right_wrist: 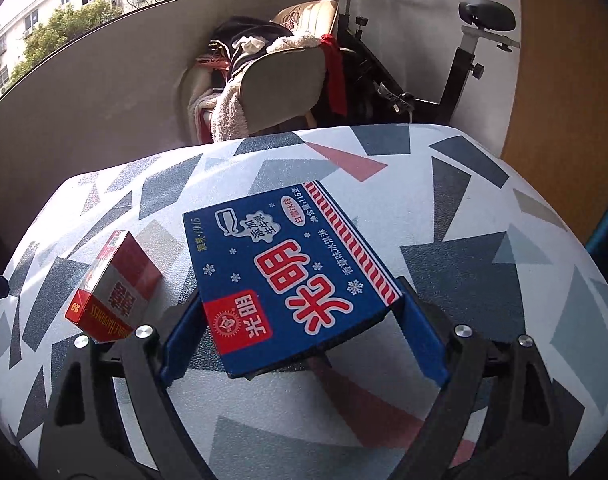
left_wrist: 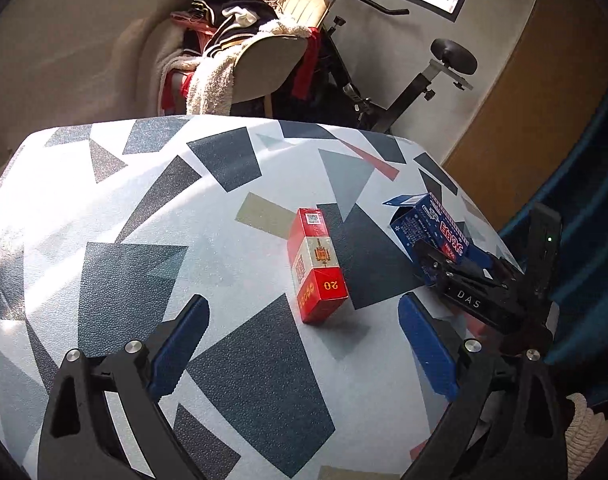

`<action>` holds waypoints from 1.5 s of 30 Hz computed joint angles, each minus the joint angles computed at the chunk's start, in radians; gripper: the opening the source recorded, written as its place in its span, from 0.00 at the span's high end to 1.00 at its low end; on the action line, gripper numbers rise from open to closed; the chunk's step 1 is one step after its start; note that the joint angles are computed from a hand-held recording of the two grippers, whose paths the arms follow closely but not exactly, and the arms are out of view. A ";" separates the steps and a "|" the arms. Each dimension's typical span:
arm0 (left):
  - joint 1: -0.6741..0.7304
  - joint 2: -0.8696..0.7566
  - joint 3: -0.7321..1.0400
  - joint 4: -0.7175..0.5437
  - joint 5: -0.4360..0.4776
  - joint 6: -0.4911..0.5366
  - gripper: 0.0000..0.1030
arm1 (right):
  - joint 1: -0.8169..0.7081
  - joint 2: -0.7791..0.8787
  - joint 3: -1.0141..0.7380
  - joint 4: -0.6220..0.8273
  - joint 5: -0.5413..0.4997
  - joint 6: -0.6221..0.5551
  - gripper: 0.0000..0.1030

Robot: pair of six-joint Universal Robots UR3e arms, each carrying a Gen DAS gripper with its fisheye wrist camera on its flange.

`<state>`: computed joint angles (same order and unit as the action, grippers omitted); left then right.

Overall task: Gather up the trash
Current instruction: 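Grasp the red cigarette box with the left tool and lift it, then carry the red box over the bin and open the left tool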

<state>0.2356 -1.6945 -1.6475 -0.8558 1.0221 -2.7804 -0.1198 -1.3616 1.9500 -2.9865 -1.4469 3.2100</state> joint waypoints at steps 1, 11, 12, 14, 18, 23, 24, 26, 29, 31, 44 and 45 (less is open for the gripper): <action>-0.025 -0.038 0.037 0.006 0.013 -0.017 0.15 | -0.008 -0.004 0.008 -0.004 0.016 0.001 0.16; -0.143 -0.354 0.323 0.021 0.103 -0.213 0.33 | 0.012 -0.003 0.016 -0.028 0.023 -0.041 0.16; -0.143 -0.372 0.345 -0.008 0.091 -0.203 0.45 | 0.011 -0.004 0.018 -0.028 0.024 -0.044 0.16; -0.135 -0.381 0.358 -0.064 0.052 -0.143 0.73 | 0.006 -0.005 0.018 -0.024 0.029 -0.042 0.16; -0.099 -0.281 0.232 -0.036 0.030 -0.060 0.78 | 0.003 -0.006 0.021 -0.028 0.037 -0.047 0.16; 0.018 -0.082 0.032 -0.089 -0.043 0.053 0.78 | 0.021 0.000 0.017 -0.037 0.014 -0.057 0.16; 0.051 -0.037 -0.005 -0.116 -0.067 0.079 0.78 | 0.025 -0.002 0.021 -0.044 0.011 -0.060 0.16; 0.118 0.061 -0.086 -0.151 -0.099 0.134 0.78 | 0.033 -0.004 0.030 -0.063 0.002 -0.067 0.16; 0.221 0.224 -0.215 -0.173 -0.119 0.217 0.78 | 0.052 0.006 0.015 -0.052 -0.028 -0.076 0.16; 0.310 0.344 -0.297 -0.233 -0.147 0.276 0.78 | 0.066 0.015 -0.006 -0.029 -0.052 -0.079 0.16; 1.074 0.899 -0.230 -1.542 -0.178 1.308 0.78 | 0.140 -0.239 0.092 0.087 -0.057 -0.143 0.15; 1.140 0.915 -0.211 -1.639 -0.154 1.392 0.78 | 0.145 -0.279 0.114 0.106 -0.052 -0.138 0.15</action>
